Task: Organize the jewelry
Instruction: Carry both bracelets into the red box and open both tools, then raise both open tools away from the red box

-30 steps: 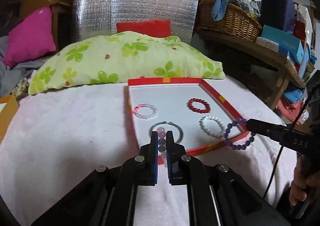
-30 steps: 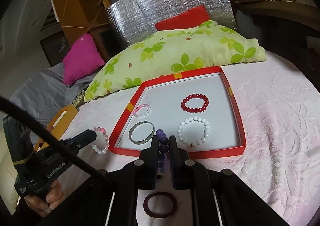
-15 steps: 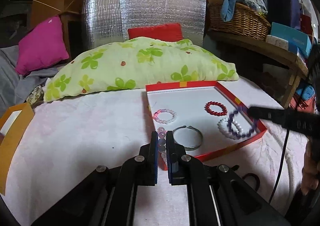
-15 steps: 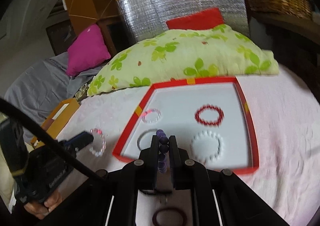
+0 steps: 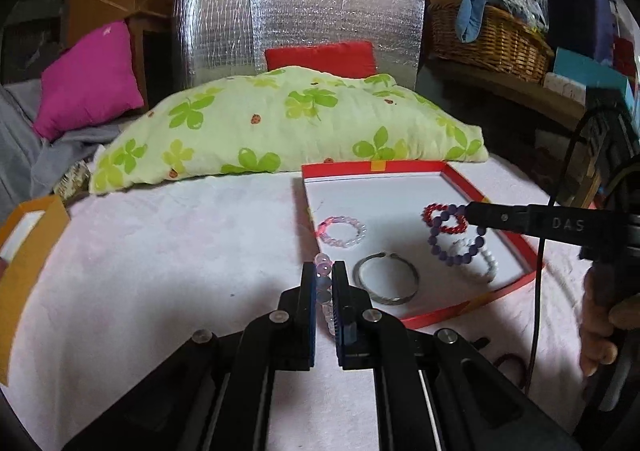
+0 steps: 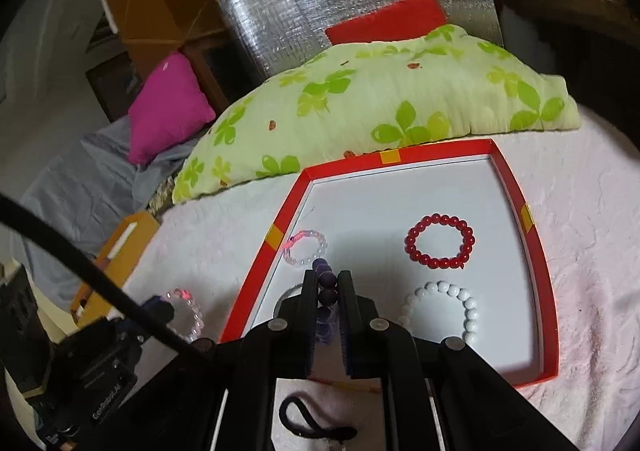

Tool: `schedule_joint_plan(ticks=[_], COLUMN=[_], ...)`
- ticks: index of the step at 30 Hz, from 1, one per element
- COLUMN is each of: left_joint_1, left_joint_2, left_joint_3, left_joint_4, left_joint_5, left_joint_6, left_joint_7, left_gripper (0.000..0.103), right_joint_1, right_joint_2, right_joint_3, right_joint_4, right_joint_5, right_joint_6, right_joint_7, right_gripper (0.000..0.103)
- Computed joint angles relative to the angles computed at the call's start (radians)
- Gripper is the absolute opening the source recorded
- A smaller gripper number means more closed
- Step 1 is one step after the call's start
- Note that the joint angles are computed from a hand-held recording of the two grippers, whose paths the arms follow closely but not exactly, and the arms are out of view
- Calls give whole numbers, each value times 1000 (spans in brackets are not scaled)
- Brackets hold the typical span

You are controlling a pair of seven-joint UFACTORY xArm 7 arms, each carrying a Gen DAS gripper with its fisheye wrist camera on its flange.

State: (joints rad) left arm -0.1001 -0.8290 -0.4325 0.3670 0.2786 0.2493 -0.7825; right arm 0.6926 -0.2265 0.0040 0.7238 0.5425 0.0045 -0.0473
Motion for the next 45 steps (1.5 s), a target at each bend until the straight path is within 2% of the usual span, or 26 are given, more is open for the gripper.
schedule_joint_plan(ticks=[3, 10, 12, 14, 16, 17, 21, 23, 25, 27, 31, 33, 34, 35, 37, 41, 45], left_joint_1=[8, 106, 150, 150, 148, 135, 71, -18, -93, -115, -179, -190, -195, -191, -139, -101, -18], left_joint_2=[38, 208, 277, 350, 421, 454, 556, 610, 643, 661, 669, 653, 647, 627, 586, 504, 438], left_joint_3=[4, -26, -52, -44, -41, -28, 29, 109, 171, 187, 236, 246, 251, 247, 203, 178, 114], left_joint_4=[28, 169, 218, 259, 298, 313, 368, 395, 411, 421, 421, 405, 398, 382, 352, 298, 269], left_joint_5=[-1, 45, 66, 72, 82, 83, 88, 36, -23, -33, -123, -150, -163, -165, -115, -92, -21], left_joint_6=[-23, -90, -121, -142, -154, -161, -159, -152, -141, -125, -103, -109, -113, -119, -133, -106, -25], left_joint_7=[5, 29, 24, 36, 43, 52, 89, 156, 226, 245, 329, 347, 358, 355, 299, 261, 171], left_gripper=[8, 8, 8, 8, 8, 8, 8, 8, 8, 8, 8, 12, 23, 39, 51, 56, 59], right_joint_1=[88, 116, 84, 45, -17, -38, -82, -98, -129, -156, -216, -242, -247, -254, -261, -243, -244], right_joint_2=[16, 49, 60, 72, 88, 96, 125, 137, 147, 155, 167, 163, 160, 153, 140, 109, 75], right_joint_3=[-90, -129, -106, -76, -30, -16, 2, 10, 36, 62, 108, 129, 133, 139, 145, 130, 126], right_joint_4=[27, 85, 93, 100, 105, 110, 137, 151, 155, 158, 159, 148, 145, 136, 119, 98, 66], right_joint_5=[116, 354, 355, 337, 263, 252, 336, 400, 372, 353, 324, 284, 283, 264, 220, 229, 147], right_joint_6=[10, 60, 68, 80, 89, 93, 113, 132, 143, 149, 161, 153, 148, 135, 118, 104, 87], right_joint_7=[-82, -265, -268, -253, -190, -179, -227, -272, -248, -233, -184, -139, -138, -119, -78, -75, 10], right_gripper=[11, 11, 11, 11, 11, 11, 11, 11, 11, 11, 14, 14, 14, 14, 14, 14, 14])
